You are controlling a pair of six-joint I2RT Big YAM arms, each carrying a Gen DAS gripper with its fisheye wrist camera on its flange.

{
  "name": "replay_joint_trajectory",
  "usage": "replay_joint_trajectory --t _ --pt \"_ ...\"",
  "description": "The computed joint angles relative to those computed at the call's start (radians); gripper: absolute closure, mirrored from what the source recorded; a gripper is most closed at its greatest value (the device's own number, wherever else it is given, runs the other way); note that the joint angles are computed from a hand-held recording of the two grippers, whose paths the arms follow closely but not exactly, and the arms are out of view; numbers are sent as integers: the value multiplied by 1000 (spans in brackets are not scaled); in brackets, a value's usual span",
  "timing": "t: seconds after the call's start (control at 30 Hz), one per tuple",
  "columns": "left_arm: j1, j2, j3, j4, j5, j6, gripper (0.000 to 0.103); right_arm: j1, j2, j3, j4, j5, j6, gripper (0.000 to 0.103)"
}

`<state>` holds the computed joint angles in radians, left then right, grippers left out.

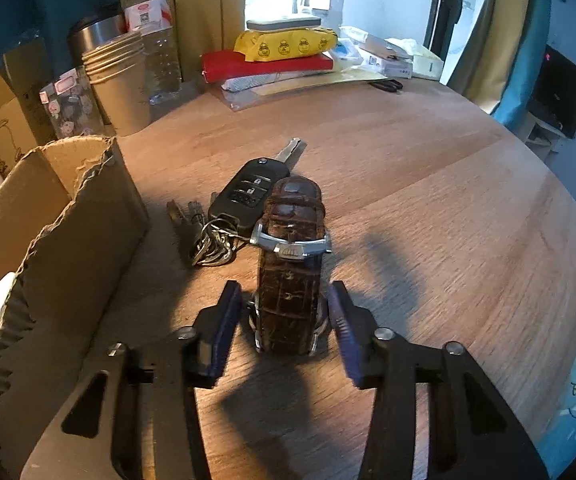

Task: Organize rigid objects
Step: 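Lift the watch with the right gripper and carry it over the box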

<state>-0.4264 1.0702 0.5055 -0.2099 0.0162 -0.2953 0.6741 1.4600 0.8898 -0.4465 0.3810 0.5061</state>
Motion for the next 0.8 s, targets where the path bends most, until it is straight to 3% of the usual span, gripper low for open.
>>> replay_joint_trajectory --t 0.8 --pt "2 5 1 5 -1 5 94 64 -102 8 -16 23 -28 57"
